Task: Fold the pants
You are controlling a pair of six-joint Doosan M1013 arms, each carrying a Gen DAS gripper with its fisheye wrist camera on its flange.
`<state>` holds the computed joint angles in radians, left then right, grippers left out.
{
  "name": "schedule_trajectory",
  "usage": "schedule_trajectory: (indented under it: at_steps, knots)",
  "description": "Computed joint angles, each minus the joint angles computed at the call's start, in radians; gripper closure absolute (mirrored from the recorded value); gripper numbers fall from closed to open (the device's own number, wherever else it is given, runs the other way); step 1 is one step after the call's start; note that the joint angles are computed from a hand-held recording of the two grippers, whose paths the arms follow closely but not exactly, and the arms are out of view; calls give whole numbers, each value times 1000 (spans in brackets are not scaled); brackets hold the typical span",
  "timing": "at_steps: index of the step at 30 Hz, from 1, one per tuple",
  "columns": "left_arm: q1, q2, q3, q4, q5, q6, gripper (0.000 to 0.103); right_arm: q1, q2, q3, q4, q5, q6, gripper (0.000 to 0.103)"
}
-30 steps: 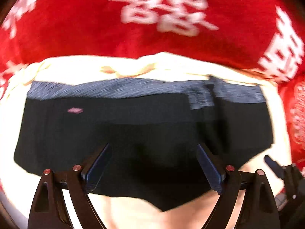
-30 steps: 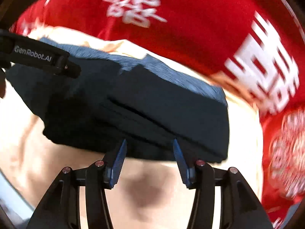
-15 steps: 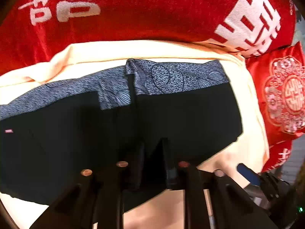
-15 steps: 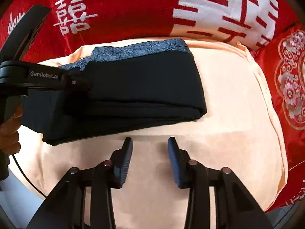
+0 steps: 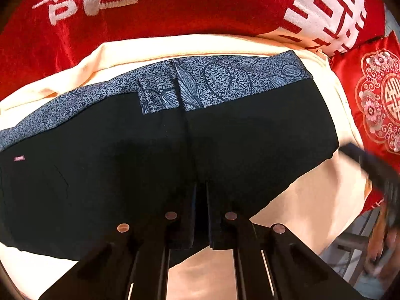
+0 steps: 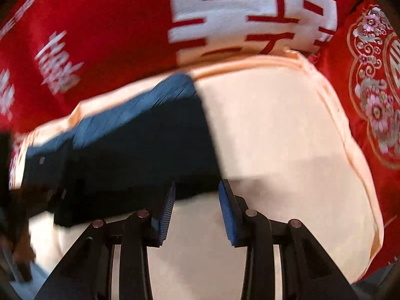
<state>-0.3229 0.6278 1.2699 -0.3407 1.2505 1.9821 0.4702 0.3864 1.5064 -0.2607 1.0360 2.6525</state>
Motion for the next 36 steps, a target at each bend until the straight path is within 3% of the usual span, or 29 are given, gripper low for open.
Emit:
schedule_trajectory:
  at_steps: [4, 5, 9, 14, 16, 17, 18, 20, 27, 34, 35, 36]
  knots:
    - [-1, -2, 5, -3, -11, -6, 94, -35, 40, -25, 19, -52, -75, 63]
    - [-1, -7, 11, 1, -21, -11, 94, -35, 59, -41, 49, -38, -111, 61]
    - [2, -23, 27, 22, -57, -61, 94, 16, 106, -98, -48, 59, -134, 58]
    - [16, -33, 36, 55, -75, -135, 93, 20, 101, -116, -49, 75, -150, 57]
    - [24, -37, 41, 64, -84, -165, 65, 27, 92, -120, -58, 57, -159, 56]
    - [29, -44, 50, 71, -100, -190, 30, 33, 90, -123, -60, 42, -173, 55]
    - [34, -57, 67, 83, -136, -220, 23, 39, 91, -132, -55, 27, -203, 51]
    - [43, -61, 72, 86, -136, -231, 23, 59, 103, -155, -36, -1, -297, 45]
    - [72, -74, 96, 171, -140, -305, 23, 139, 165, -217, -80, -35, -632, 45]
    - [106, -78, 117, 181, -139, -340, 23, 158, 228, -273, -105, -2, -693, 45]
    - [107, -79, 119, 181, -139, -341, 23, 151, 240, -288, -79, 19, -692, 53]
    - [110, -81, 122, 179, -139, -341, 23, 139, 246, -296, -37, 27, -701, 82]
